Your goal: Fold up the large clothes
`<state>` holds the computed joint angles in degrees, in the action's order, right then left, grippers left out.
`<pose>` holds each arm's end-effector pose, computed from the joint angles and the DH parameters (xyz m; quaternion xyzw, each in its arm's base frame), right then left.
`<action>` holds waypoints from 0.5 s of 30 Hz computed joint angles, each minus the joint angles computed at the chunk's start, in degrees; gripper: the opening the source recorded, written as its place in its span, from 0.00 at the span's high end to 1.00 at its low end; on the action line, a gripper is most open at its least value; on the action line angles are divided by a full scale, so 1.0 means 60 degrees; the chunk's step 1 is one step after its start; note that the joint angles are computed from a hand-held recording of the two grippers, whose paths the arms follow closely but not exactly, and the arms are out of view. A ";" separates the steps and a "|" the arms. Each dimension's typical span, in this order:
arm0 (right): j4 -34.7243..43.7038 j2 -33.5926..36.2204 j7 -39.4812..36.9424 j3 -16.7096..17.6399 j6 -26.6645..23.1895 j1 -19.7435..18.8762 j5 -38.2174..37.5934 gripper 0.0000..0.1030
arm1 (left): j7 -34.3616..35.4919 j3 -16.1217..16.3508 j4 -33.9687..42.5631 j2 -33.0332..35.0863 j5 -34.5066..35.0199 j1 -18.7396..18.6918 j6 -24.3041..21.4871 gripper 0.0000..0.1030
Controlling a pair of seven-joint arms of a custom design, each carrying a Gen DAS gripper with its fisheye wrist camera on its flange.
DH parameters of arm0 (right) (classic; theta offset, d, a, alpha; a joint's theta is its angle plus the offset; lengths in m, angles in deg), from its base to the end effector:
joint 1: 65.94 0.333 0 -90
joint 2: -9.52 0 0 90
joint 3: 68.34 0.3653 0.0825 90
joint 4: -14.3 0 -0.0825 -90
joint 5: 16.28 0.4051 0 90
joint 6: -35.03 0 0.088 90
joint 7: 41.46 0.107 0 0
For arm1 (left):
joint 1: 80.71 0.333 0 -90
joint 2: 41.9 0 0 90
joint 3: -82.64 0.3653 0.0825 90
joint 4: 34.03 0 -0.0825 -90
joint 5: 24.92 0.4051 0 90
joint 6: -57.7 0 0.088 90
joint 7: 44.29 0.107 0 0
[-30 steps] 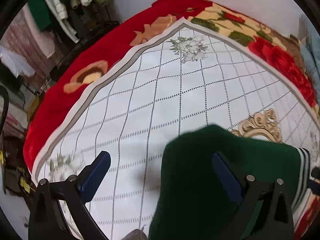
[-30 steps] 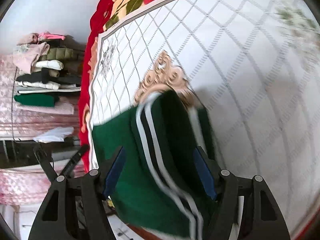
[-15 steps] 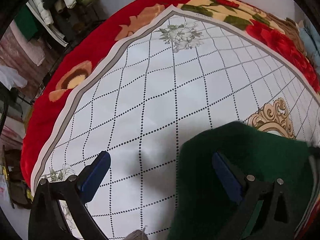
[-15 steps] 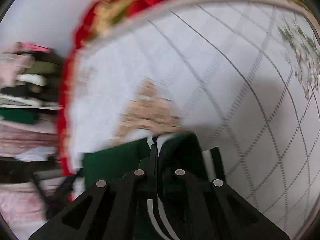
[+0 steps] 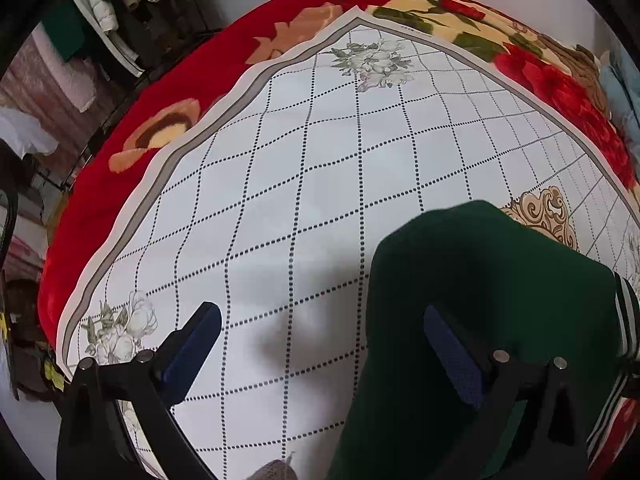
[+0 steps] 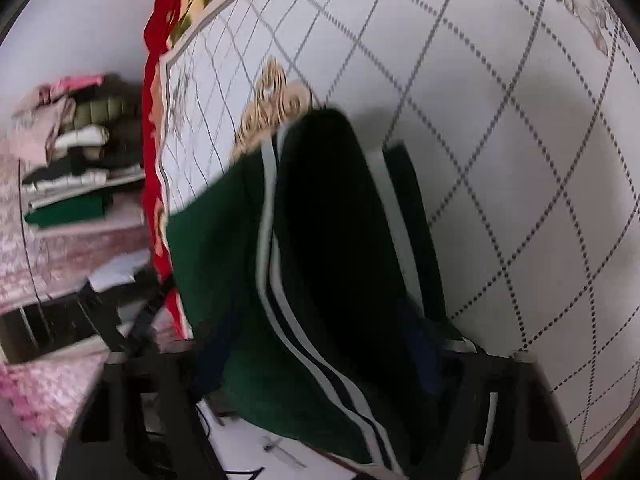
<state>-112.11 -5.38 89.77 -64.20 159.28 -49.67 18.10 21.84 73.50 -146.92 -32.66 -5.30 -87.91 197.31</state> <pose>0.4647 0.1995 0.5560 -0.4263 0.8621 0.2183 0.1658 0.6184 -0.1758 0.4604 -0.6621 0.7245 -0.0888 0.1698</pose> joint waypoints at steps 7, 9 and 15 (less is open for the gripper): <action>0.1127 -0.0137 0.2414 0.0779 -0.1119 -0.0294 -0.3301 0.98 | -0.0024 -0.0023 -0.0242 -0.0307 0.0394 -0.0075 -0.0085 0.00; 0.1117 0.0060 0.2221 0.0579 -0.1901 -0.0181 -0.3175 0.98 | 0.0054 -0.0051 -0.0347 -0.0415 0.0486 -0.0106 -0.0125 0.00; 0.0628 -0.0465 0.1485 0.0130 -0.2097 -0.0123 -0.1910 0.39 | 0.0406 -0.0144 -0.1046 -0.1140 -0.0007 -0.0102 -0.0110 0.00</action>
